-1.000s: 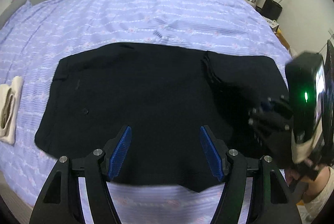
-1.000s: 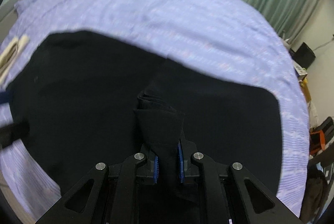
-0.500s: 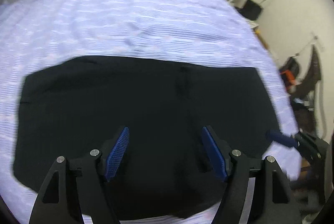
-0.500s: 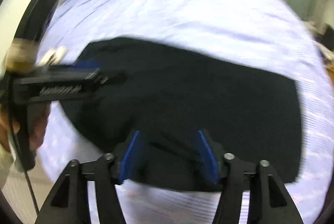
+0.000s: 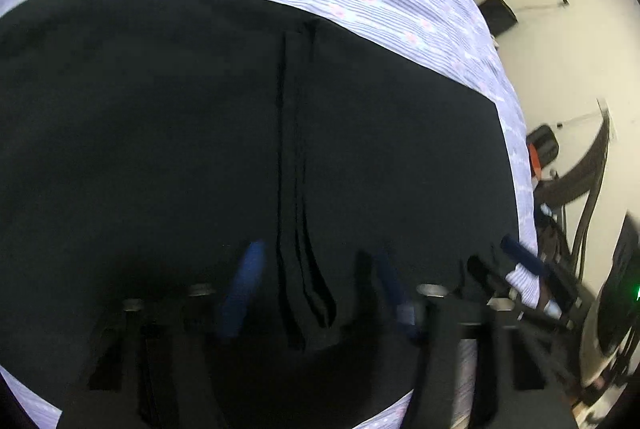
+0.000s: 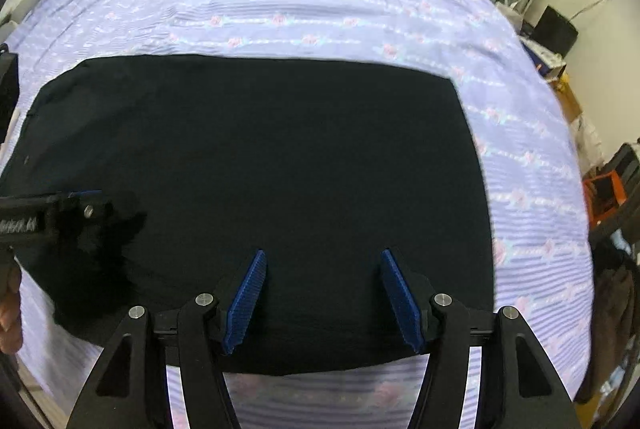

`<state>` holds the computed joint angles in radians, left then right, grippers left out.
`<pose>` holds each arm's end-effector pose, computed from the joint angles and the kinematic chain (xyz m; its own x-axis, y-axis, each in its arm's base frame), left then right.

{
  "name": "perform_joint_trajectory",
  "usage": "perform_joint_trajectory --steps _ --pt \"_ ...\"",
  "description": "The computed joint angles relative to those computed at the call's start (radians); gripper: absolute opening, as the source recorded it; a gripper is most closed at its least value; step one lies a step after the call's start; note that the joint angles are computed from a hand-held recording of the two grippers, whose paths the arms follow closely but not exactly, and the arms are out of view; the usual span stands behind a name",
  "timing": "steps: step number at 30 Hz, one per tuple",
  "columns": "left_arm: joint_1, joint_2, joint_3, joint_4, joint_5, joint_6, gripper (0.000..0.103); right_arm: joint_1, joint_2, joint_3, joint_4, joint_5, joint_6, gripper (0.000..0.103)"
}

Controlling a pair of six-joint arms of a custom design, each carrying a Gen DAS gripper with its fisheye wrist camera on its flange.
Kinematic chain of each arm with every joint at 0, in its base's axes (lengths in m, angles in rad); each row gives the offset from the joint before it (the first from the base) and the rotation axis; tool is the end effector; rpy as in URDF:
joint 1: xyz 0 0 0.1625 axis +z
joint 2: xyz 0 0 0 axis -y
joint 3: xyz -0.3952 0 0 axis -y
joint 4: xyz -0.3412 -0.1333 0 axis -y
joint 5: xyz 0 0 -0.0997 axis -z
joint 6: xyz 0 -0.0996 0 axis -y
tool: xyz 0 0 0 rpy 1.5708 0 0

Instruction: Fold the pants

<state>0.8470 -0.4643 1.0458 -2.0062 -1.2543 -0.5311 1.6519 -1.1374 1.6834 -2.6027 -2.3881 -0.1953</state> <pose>-0.3559 -0.6508 0.0439 -0.9200 0.1965 -0.3392 0.2195 0.9751 -0.0304 0.1073 -0.5707 0.3303 -0.6821 0.1076 0.7233 -0.2080 0.9197 -0.3330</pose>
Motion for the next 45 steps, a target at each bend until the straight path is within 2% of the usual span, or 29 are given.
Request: perform_joint_trajectory --steps 1,4,7,9,11,13,15,16,18,20,22,24,25,27,29,33,34,38,41,45 --pt "0.003 -0.001 -0.004 0.009 -0.002 -0.015 0.017 0.002 -0.002 0.001 0.011 0.01 0.014 0.061" --pt "0.013 -0.023 0.034 -0.046 -0.027 -0.035 0.01 0.023 -0.008 0.008 0.038 0.026 0.034 0.061" --pt "-0.001 -0.042 0.059 -0.08 0.006 -0.029 0.009 0.041 -0.009 0.003 0.062 0.041 0.036 0.061" --pt "-0.02 -0.053 0.074 -0.092 0.061 -0.015 0.009 0.048 -0.009 -0.001 0.073 0.06 0.033 0.061" --pt "-0.019 -0.053 0.073 -0.097 0.075 0.003 0.009 0.055 -0.004 -0.003 0.082 0.072 0.032 0.061" --pt "-0.013 -0.034 0.035 -0.033 0.082 -0.002 0.012 0.058 -0.002 0.006 0.07 0.075 0.021 0.061" --pt "-0.025 -0.03 0.018 0.021 0.16 -0.018 0.012 0.062 -0.001 0.017 0.06 0.066 0.019 0.061" --pt "-0.03 -0.038 0.028 0.019 0.183 -0.029 0.016 0.061 -0.005 0.021 0.06 0.067 0.02 0.061" --pt "-0.036 -0.088 0.078 -0.014 0.214 -0.059 0.033 0.069 -0.007 0.016 0.073 0.069 0.031 0.061" --pt "-0.052 -0.164 0.162 -0.07 0.27 -0.087 0.058 0.087 -0.009 0.008 0.084 0.069 0.045 0.061" --pt "-0.071 -0.239 0.237 -0.082 0.341 -0.109 0.066 0.105 -0.008 -0.009 0.093 0.076 0.058 0.061" --pt "-0.081 -0.319 0.307 -0.078 0.381 -0.136 0.071 0.128 -0.004 -0.026 0.106 0.082 0.085 0.062" --pt "-0.082 -0.349 0.334 -0.078 0.388 -0.149 0.075 0.141 0.001 -0.036 0.114 0.084 0.103 0.068" --pt "-0.083 -0.436 0.407 -0.077 0.406 -0.183 0.081 0.172 0.019 -0.059 0.124 0.088 0.145 0.075" --pt "-0.073 -0.504 0.463 -0.075 0.423 -0.2 0.085 0.205 0.047 -0.085 0.128 0.092 0.174 0.075" --pt "-0.026 -0.603 0.537 -0.076 0.416 -0.212 0.086 0.258 0.145 -0.175 0.175 0.098 0.189 0.075" --pt "-0.02 -0.599 0.542 -0.094 0.412 -0.216 0.086 0.273 0.175 -0.198 0.195 0.097 0.189 0.075" --pt "0.055 -0.662 0.616 -0.24 0.366 -0.171 0.086 0.312 0.257 -0.258 0.23 0.091 0.185 0.075" --pt "0.124 -0.682 0.669 -0.4 0.307 -0.161 0.085 0.335 0.322 -0.311 0.253 0.079 0.202 0.075" --pt "0.194 -0.671 0.668 -0.468 0.229 -0.164 0.085 0.344 0.405 -0.395 0.295 0.065 0.239 0.075"
